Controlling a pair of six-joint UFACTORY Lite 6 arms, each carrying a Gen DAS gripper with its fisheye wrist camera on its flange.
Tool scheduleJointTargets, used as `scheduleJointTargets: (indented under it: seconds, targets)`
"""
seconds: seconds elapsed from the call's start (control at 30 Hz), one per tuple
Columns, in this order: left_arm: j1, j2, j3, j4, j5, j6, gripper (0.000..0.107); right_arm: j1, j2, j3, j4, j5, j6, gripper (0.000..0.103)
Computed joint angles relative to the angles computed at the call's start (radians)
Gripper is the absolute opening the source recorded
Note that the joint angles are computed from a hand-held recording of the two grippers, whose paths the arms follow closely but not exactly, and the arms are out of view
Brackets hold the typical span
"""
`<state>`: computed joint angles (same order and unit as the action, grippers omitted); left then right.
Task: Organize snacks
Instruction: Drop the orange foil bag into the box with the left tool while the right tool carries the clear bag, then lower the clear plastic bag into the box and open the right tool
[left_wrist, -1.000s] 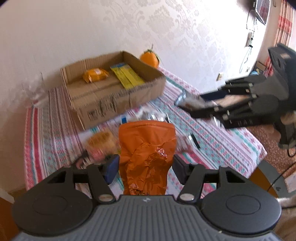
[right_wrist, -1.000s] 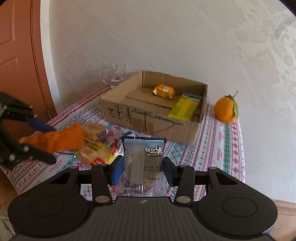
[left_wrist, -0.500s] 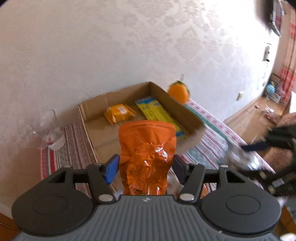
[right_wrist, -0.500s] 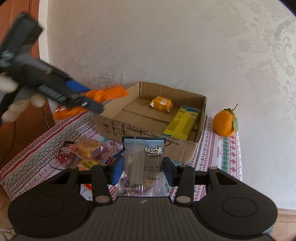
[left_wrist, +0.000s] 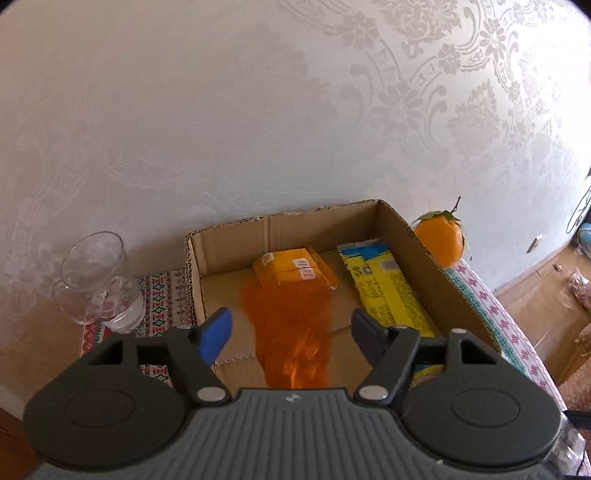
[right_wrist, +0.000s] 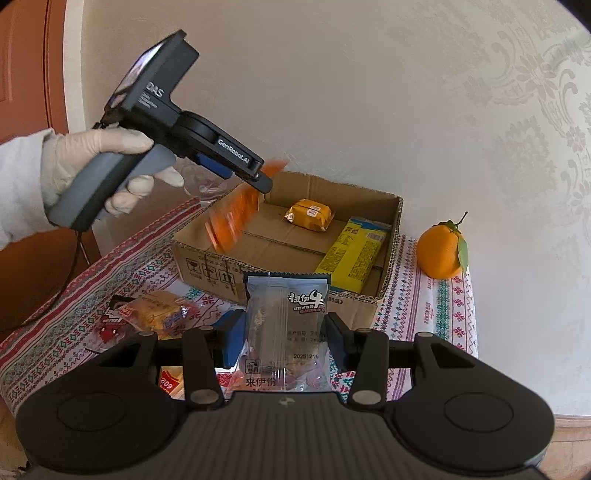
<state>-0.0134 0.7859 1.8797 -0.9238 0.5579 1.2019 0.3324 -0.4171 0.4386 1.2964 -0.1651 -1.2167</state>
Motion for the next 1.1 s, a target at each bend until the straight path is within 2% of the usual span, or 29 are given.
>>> scheduleJointTargets:
  seconds: [0.13, 0.23, 0.33, 0.4, 0.5, 0.63, 0.77, 0.87, 0.97, 1.1]
  targets:
    - [0.016, -0.075, -0.13, -0.091, -0.035, 0.138, 0.073, 0.015, 0.009, 0.008, 0.045, -0.016, -0.041, 0.051]
    - [0.043, -0.186, -0.295, -0.222, -0.061, 0.332, 0.074, 0.025, 0.019, 0.019, 0.054, -0.03, -0.044, 0.051]
    - [0.092, -0.313, -0.47, -0.367, -0.043, 0.534, 0.086, 0.027, 0.034, 0.039, 0.046, -0.036, -0.035, 0.051]
    - [0.144, -0.405, -0.601, -0.483, -0.002, 0.684, 0.087, 0.023, 0.057, 0.062, 0.025, -0.034, -0.015, 0.051]
    - [0.223, -0.531, -0.773, -0.557, 0.057, 0.81, 0.087, 0.019, 0.114, 0.112, 0.001, -0.046, 0.003, 0.052]
    - [0.294, -0.687, -0.976, -0.677, 0.062, 0.965, 0.09, -0.01, 0.218, 0.196, -0.116, -0.046, 0.123, 0.052]
    - [0.4, -0.761, -1.085, -0.659, 0.161, 0.969, 0.091, -0.029, 0.335, 0.299, -0.161, -0.042, 0.166, 0.051]
    - [0.452, -0.796, -1.14, -0.667, 0.195, 1.01, 0.091, -0.039, 0.436, 0.396, -0.173, -0.033, 0.169, 0.052]
    - [0.495, -0.849, -1.215, -0.722, 0.217, 1.1, 0.091, -0.044, 0.553, 0.519, -0.076, -0.024, 0.06, 0.052]
    - [0.557, -0.866, -1.252, -0.658, 0.269, 1.072, 0.091, -0.048, 0.72, 0.705, 0.102, -0.013, -0.125, 0.052]
